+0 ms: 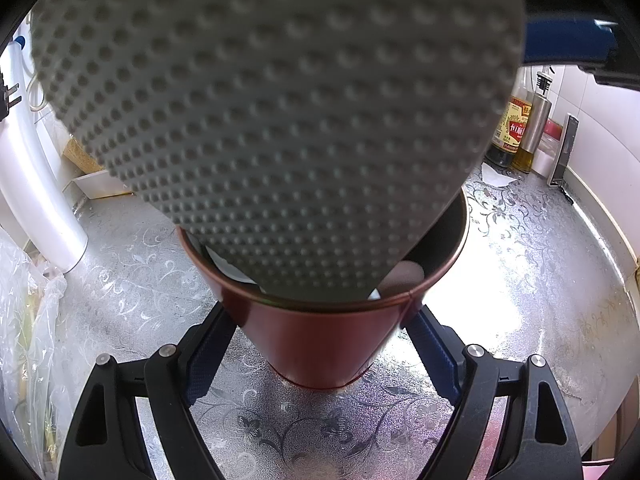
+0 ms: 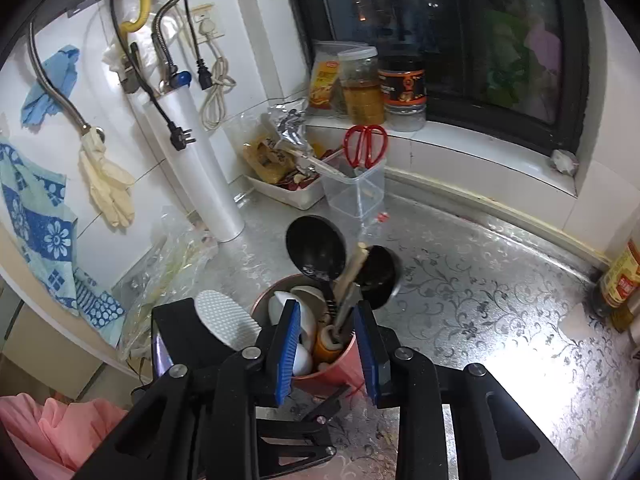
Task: Organize utensils
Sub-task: 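Open the right tool and withdraw it from the holder, then lower the red holder onto the counter and open the left tool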
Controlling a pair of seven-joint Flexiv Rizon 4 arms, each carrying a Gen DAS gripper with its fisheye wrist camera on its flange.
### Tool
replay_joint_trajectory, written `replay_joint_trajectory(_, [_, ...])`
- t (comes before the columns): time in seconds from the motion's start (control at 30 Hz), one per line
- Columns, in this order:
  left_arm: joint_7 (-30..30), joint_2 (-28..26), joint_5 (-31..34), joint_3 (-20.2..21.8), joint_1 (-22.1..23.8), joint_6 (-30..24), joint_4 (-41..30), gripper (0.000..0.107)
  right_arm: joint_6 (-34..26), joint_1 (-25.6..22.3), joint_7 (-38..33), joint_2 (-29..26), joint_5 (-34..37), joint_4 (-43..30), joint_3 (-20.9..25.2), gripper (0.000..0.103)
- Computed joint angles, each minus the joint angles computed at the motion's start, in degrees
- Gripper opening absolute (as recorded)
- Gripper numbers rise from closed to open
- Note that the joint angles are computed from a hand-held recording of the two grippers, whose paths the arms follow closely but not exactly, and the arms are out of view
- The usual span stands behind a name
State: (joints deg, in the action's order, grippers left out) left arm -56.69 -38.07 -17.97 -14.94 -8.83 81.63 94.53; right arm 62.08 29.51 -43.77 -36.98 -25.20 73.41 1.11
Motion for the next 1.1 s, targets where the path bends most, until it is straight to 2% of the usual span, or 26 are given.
replay_joint_trajectory(0.27, [0.09, -0.01, 0.06, -0.2, 0.21, 0.05, 0.07, 0.086, -0.13, -0.39, 4.4, 2.53, -0.8, 4.99, -1.26, 0.033])
replay_joint_trajectory(0.3, [0.03, -0.03, 0.08, -0.11, 0.13, 0.0, -0.01, 0.086, -1.02, -0.29, 5.28, 2.9, -1.24, 5.88, -1.62, 0.042])
replay_joint_trajectory(0.33, [0.03, -0.03, 0.09, -0.11, 0.13, 0.0, -0.01, 0.086, -1.86, -0.3, 5.82, 3.1, -1.61, 6.28, -1.69, 0.059])
replay_joint_trajectory(0.37, [0.12, -0.02, 0.08, -0.21, 0.23, 0.04, 0.06, 0.086, -2.98, -0.22, 6.66, 3.41, -2.09, 7.05, -1.92, 0.065])
replay_joint_trajectory(0.47, [0.15, -0.02, 0.05, -0.26, 0.27, 0.06, 0.08, 0.086, -4.26, -1.1, 7.18, 3.83, -2.12, 8.57, -0.99, 0.075])
replay_joint_trajectory(0.57, [0.09, -0.08, 0.07, -0.14, 0.16, 0.02, -0.07, 0.086, -4.62, -1.73, 8.34, 4.34, -1.7, 10.12, -0.43, 0.087])
replay_joint_trajectory(0.63, [0.05, -0.04, 0.07, -0.14, 0.16, 0.07, -0.01, 0.086, -4.64, -1.86, 9.36, 4.79, -1.94, 11.29, -0.45, 0.099])
replay_joint_trajectory(0.67, [0.07, -0.06, 0.15, -0.08, 0.1, 0.14, -0.02, 0.086, -4.45, -1.89, 9.87, 5.07, -2.24, 12.03, -0.53, 0.102])
replay_joint_trajectory(0.93, [-1.38, -0.81, 0.85, 1.08, -1.24, 0.64, -1.11, 0.086, -4.23, -2.28, 14.93, 7.64, -5.02, 16.92, -1.1, 0.103])
replay_joint_trajectory(1.1, [-1.41, -1.47, 1.3, 0.01, -0.98, 2.41, -0.33, 0.086, -3.65, -2.95, 18.48, 9.43, -5.96, 19.86, -0.95, 0.103])
